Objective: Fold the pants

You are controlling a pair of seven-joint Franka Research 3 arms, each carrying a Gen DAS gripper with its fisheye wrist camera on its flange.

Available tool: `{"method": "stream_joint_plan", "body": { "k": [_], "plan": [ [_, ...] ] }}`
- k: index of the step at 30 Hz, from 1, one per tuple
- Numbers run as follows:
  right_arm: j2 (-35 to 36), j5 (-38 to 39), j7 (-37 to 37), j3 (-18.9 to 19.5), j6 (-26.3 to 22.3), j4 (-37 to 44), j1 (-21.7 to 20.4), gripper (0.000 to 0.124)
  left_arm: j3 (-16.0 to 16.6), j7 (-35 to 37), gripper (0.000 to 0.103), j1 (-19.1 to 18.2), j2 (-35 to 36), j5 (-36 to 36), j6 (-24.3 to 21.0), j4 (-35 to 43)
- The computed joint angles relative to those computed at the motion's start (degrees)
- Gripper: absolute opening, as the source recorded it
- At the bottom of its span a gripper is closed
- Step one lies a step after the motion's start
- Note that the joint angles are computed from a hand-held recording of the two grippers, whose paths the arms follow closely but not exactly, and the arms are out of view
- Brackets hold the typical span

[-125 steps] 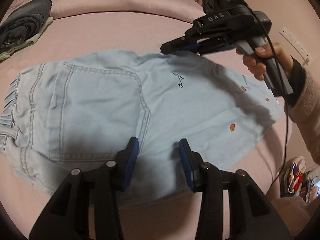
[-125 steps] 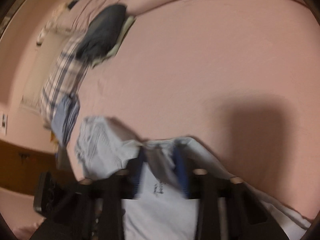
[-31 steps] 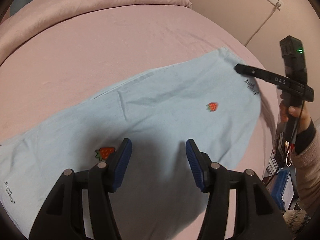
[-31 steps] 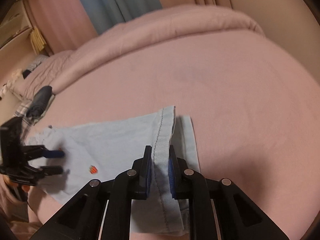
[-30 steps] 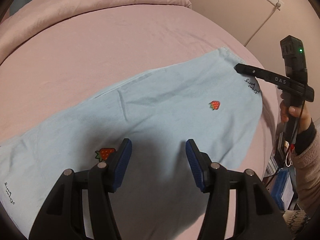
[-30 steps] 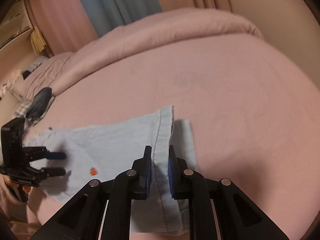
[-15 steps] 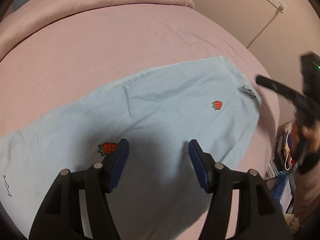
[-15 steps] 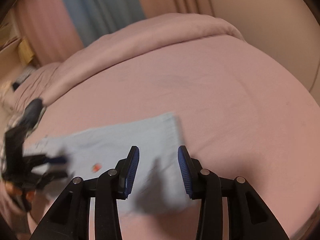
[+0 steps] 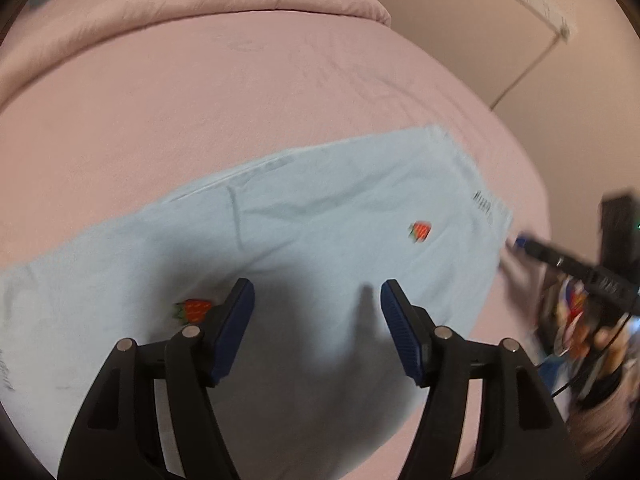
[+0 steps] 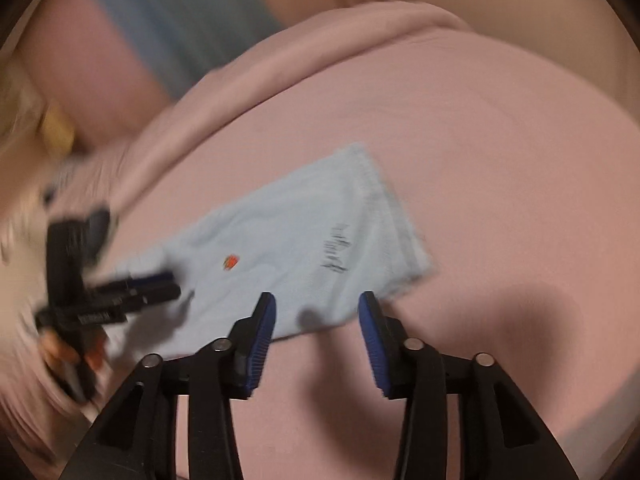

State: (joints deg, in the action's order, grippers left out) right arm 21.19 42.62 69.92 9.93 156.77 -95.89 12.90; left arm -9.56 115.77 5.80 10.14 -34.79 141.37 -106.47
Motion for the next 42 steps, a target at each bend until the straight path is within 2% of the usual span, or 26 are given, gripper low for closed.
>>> {"method": "stream_joint_plan", "body": {
  "k": [4, 9, 11, 13, 15, 16, 19, 21, 24, 27, 30, 35, 37, 38, 42],
  "plan": [
    [0.1, 11.5, 0.3, 2.0, -1.3, -2.1, -3.6, 0.047, -0.7, -0.5, 0.066, 1.0, 1.9, -6.1, -2.3, 2.4],
    [3.5, 24.1, -7.2, 4.4, 3.3, 0.4, -4.3, 0.048, -1.9, -4.6, 0.066, 1.5, 6.1, -9.1, -5.2, 7.8],
    [5.4, 25.2, -7.2, 4.4, 6.0, 2.7, -3.4, 0.048, -2.7, -6.0, 0.066, 2.2, 7.8, -11.4, -6.2, 10.1],
    [6.2, 22.8, -5.5, 3.7, 8.3, 3.8, -1.9, 0.048, -3.4, -7.9, 0.066, 2.7, 9.1, -13.1, -7.8, 12.0],
    [6.6, 21.1, -4.7, 4.1, 9.8, 4.3, -1.4, 0.035, -4.3, -7.0, 0.066, 3.5, 9.0, -15.6, -8.5, 12.3],
    [6.5, 20.9, -4.4, 4.5, 9.3, 4.3, -1.8, 0.020, -4.6, -6.4, 0.066, 3.5, 8.8, -16.5, -8.4, 12.0],
    [6.1, 21.2, -4.9, 5.4, 9.7, 3.6, -2.6, 0.019, -4.2, -8.0, 0.066, 2.7, 10.0, -16.0, -7.6, 12.1],
    [6.8, 17.6, -0.4, 3.7, 8.6, 4.3, -1.3, 0.015, -4.8, -8.0, 0.066, 3.6, 10.5, -19.0, -7.2, 12.0],
    [7.6, 10.5, 6.6, 1.1, 8.1, 6.3, 1.2, 0.014, -4.4, -10.2, 0.066, 3.5, 11.2, -16.4, -9.8, 14.4],
    [6.0, 4.4, 8.0, 0.8, 10.1, 5.9, 2.5, 0.013, -4.4, -9.1, 0.067, 4.5, 9.4, -17.5, -10.3, 12.9],
    [4.2, -2.5, 7.9, 0.2, 12.1, 5.8, 4.9, 0.013, -4.4, -7.2, 0.068, 7.1, 7.5, -25.0, -13.4, 10.1],
    [4.9, -13.0, 8.9, -0.7, 11.4, 9.1, 9.5, 0.013, -1.6, -2.9, 0.082, 9.1, 2.4, -37.7, -16.5, 3.8],
    [6.1, -16.3, 9.6, -0.9, 10.1, 11.2, 11.2, 0.013, 0.2, -2.0, 0.093, 9.5, 0.2, -42.4, -17.9, 1.5],
    [6.6, -18.2, 10.3, -1.4, 9.6, 11.9, 12.3, 0.013, 1.1, -1.7, 0.095, 9.5, -0.8, -44.2, -18.6, 0.5],
    [8.8, -21.3, 7.8, 0.9, 7.5, 15.1, 13.7, 0.013, 3.8, -0.6, 0.095, 9.5, -2.0, -48.8, -23.8, -1.3]
  ]
}}
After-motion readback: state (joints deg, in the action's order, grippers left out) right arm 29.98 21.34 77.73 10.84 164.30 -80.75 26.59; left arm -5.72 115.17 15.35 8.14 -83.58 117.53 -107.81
